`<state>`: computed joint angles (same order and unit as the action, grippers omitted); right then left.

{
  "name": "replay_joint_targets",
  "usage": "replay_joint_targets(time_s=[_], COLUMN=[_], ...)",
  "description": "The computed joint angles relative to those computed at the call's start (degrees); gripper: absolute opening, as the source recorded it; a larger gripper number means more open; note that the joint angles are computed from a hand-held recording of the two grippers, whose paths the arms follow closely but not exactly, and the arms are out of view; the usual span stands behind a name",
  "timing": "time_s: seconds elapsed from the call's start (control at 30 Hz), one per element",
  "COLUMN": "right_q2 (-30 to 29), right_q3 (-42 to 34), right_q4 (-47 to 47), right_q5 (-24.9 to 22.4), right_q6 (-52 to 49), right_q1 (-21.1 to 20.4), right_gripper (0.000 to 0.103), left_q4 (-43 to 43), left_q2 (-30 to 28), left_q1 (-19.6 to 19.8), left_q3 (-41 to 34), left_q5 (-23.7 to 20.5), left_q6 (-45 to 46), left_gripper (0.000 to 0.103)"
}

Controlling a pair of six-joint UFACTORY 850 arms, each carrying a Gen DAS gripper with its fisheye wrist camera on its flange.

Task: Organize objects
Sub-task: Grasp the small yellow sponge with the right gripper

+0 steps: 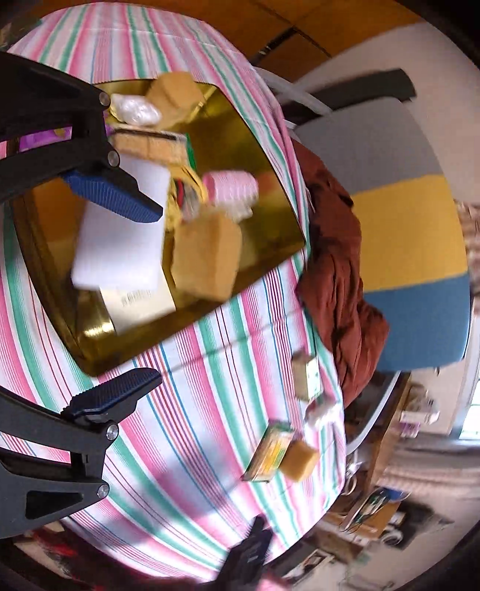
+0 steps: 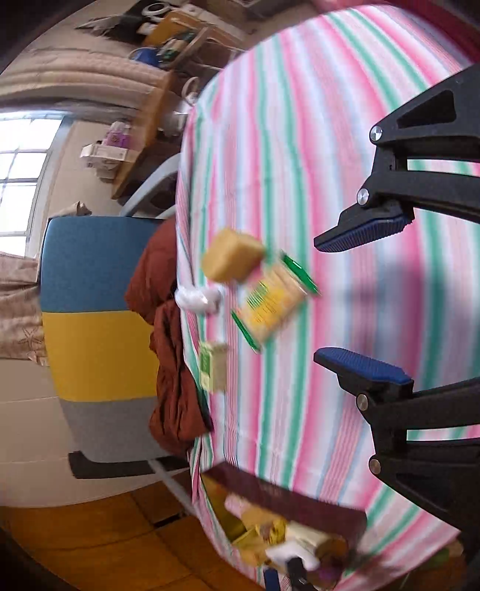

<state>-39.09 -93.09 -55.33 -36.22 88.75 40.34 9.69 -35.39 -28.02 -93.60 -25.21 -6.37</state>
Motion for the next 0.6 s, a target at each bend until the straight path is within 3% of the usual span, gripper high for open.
replay_joint_targets(time_s=[0.37,0.5,0.6], right_q2=[-9.2,-13.1,-16.4], right_q3=[-13.1,-18.3,-23.0], right_q4=[13.2,16.6,14.9], right_q5=[1.2,0.1,-4.5], right_q6=[-23.5,-30.2,-31.3], right_q1=[-7.8,-8.8,-8.6], right_gripper=[0.055,0.055,0.059], left_q4=[0.7,-1.8,-3.0], left_q2=[-5.6,-7.6,-9.0], left_q1=[-2.9,-3.0,-2.9], left_q3=[-7.5,-10.6,-12.7], left_q5=[-4.3,-6.1,-7.5], left_q6=[0.8,2.4,3.2], left_gripper=[0.082,0.082,0.082])
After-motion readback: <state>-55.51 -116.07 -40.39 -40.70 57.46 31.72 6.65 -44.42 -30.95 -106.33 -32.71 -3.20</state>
